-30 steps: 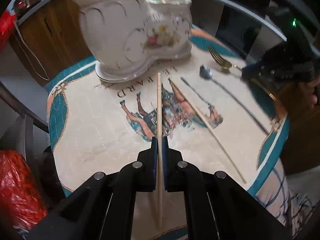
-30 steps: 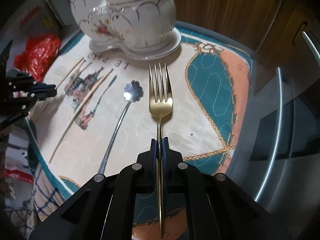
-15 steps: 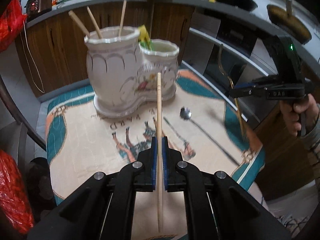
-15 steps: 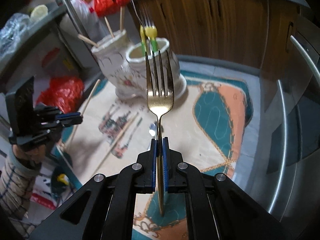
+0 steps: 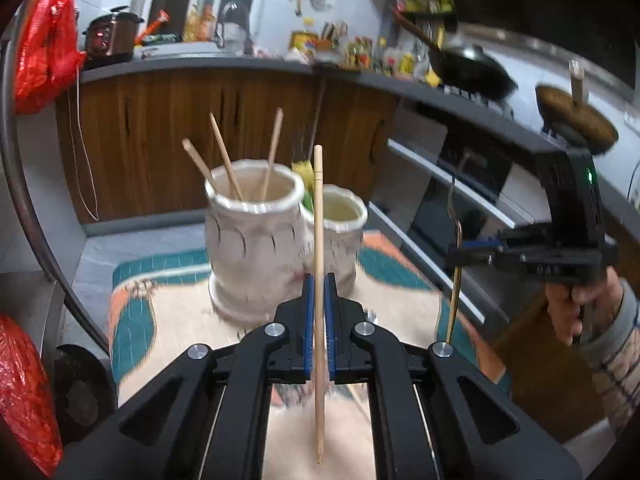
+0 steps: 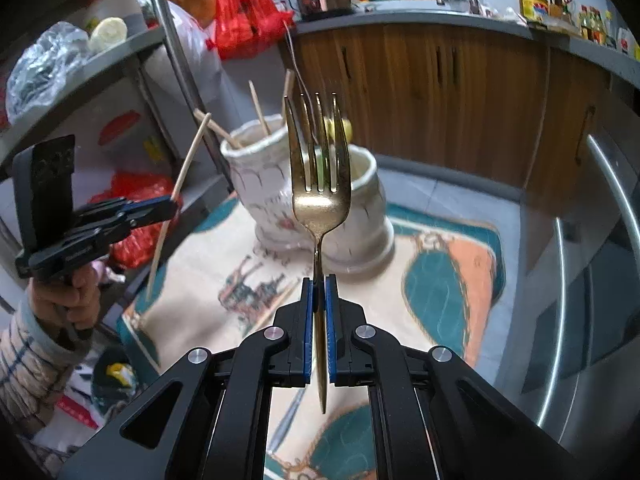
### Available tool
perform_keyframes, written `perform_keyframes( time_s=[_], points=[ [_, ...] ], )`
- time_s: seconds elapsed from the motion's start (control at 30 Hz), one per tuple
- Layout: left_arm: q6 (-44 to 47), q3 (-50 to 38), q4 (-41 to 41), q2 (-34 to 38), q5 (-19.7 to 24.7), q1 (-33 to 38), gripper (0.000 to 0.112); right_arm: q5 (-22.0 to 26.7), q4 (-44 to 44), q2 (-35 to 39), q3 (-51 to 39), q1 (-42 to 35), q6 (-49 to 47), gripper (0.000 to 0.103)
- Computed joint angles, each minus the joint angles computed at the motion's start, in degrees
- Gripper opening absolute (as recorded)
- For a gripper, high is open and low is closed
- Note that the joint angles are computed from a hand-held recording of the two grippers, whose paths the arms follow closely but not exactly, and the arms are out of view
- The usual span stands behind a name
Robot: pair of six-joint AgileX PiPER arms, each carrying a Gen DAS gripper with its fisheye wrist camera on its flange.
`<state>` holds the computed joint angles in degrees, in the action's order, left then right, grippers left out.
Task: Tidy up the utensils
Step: 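Lift and carry the chopstick with the left tool while the right tool carries the gold fork to the pot, then release the chopstick in the taller pot with the left tool while the right releases the gold fork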
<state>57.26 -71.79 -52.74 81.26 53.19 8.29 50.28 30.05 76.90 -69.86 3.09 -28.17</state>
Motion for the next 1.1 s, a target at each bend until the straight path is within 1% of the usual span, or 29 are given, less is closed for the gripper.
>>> perform_keyframes(
  time_s=[0.13,0.3,0.6,0.7,0.73,0.8,0.87,0.9,1.1],
  points=[
    [-2.6,-3.3,-0.9,1.3,-2.0,-1.0,0.005,0.7,1.6,0.9,-3.3,-0.2,-0.4,0.007],
    [-5.6,-8.0,-1.6,3.4,-4.3,-2.9,0.005,0.4,1.1,2.3,-7.9,1.1,1.2,0.007],
    [-10.2,-15.8,0.4,6.9,-12.3,-7.8,0.005,-1.0,-2.8,6.5,-17.8,5.0,5.7,0.007],
    [-10.1,-18.7,-0.4,8.9,-14.1,-8.4,0.005,-1.5,-4.0,7.8,-20.9,5.8,6.6,0.007],
    [-10.2,-19.3,-0.2,9.5,-16.3,-9.0,0.005,-1.6,-4.6,8.6,-22.2,6.2,7.0,0.007],
    [-8.3,-19.8,-3.0,10.4,-17.5,-8.9,0.005,-1.2,-5.7,10.3,-24.9,6.7,7.8,0.007],
    [-7.4,-20.0,-4.5,11.0,-20.0,-9.4,0.005,-1.2,-6.6,11.7,-26.9,6.9,8.3,0.007],
    [-6.9,-20.5,-5.4,11.7,-20.5,-9.5,0.005,-1.4,-6.8,12.5,-27.9,6.9,8.4,0.007],
    [-4.6,-20.9,-6.7,14.2,-27.9,-12.5,0.005,-2.8,-4.4,17.1,-32.6,5.6,8.2,0.007]
  ],
)
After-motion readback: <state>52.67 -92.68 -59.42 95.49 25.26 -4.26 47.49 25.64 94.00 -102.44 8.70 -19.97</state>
